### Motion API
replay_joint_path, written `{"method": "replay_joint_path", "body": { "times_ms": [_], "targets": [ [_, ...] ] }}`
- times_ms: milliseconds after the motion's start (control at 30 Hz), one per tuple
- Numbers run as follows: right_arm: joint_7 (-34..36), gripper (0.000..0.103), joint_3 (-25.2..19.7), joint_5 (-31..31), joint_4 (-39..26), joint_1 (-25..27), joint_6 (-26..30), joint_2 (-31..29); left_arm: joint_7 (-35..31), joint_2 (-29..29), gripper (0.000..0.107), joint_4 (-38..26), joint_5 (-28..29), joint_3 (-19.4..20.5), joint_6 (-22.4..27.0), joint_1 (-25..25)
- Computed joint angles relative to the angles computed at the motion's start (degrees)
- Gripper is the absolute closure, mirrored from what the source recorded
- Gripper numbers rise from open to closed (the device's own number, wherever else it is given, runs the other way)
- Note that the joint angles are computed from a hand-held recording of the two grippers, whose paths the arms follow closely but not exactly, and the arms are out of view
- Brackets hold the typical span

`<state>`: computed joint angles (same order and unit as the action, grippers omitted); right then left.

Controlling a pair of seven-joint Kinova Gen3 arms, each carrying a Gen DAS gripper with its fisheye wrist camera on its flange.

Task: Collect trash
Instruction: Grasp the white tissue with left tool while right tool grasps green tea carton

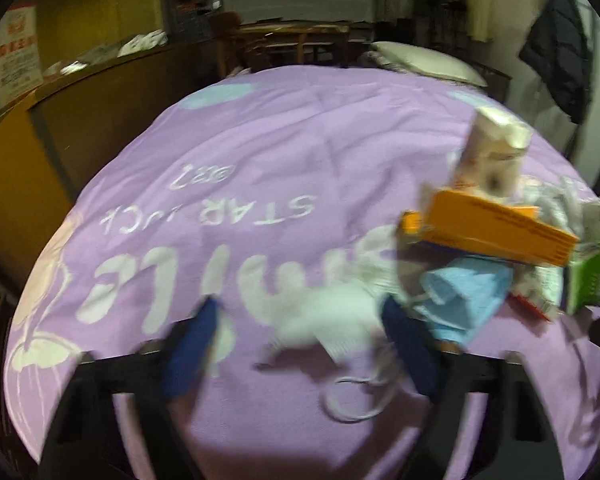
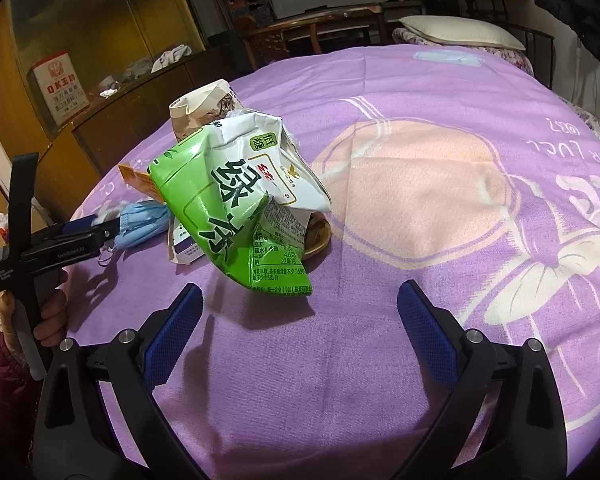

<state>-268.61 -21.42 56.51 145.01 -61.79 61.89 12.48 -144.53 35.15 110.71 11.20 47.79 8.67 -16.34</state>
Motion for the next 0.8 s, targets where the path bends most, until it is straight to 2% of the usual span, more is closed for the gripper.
{"method": "replay_joint_path", "body": {
  "times_ms": [33, 67, 200, 433, 500, 600, 667, 733, 800],
  "targets": [
    [0.0, 0.008, 0.0, 0.0, 0.0, 0.0, 0.0, 0.0, -0.8, 0.5, 0.061, 0.3, -0.3, 1.5, 0.4, -1.2],
    [0.0, 0.008, 0.0, 0.0, 0.0, 0.0, 0.0, 0.0, -1.8, 1.3, 0.071, 0.7, -0.5, 3.5, 0.8, -2.9],
    [-0.1, 0.008, 0.0, 0.0, 0.0, 0.0, 0.0, 0.0, -2.6, 2.5, 0.074, 3.2, 0.1, 8.1, -0.7, -8.3],
    [0.1, 0.009, 0.0, -0.1, 0.0, 0.1, -0.1, -0.2, -2.4, 1.4, 0.074, 5.6, 1.2, 12.4, -0.5, -16.1],
    [1.9, 0.009, -0.4, -2.3, -1.8, 0.4, 2.6, 0.2, -2.0, 1.0, 0.074, 6.5, 1.1, 12.8, -1.6, -17.2],
    [2.9, 0.009, 0.1, -2.0, -2.7, -1.0, 5.8, -0.1, -0.3, 0.4, 0.071, 6.8, -0.1, 10.9, -2.5, -15.8],
    [5.5, 0.009, 0.6, -1.1, -3.7, 0.0, 7.2, -0.5, 1.1, 0.0, 0.07, 6.0, -0.9, 7.9, -2.2, -12.9],
    [7.9, 0.009, 1.5, 0.0, -4.6, 1.8, 7.5, -0.4, 1.7, 0.4, 0.068, 5.6, -1.5, 7.1, -2.0, -12.0],
    [9.9, 0.009, 2.3, 0.4, -5.0, 4.4, 5.2, -0.9, 2.2, 0.5, 0.054, 5.1, -2.0, 5.6, -1.3, -10.5]
  ]
}}
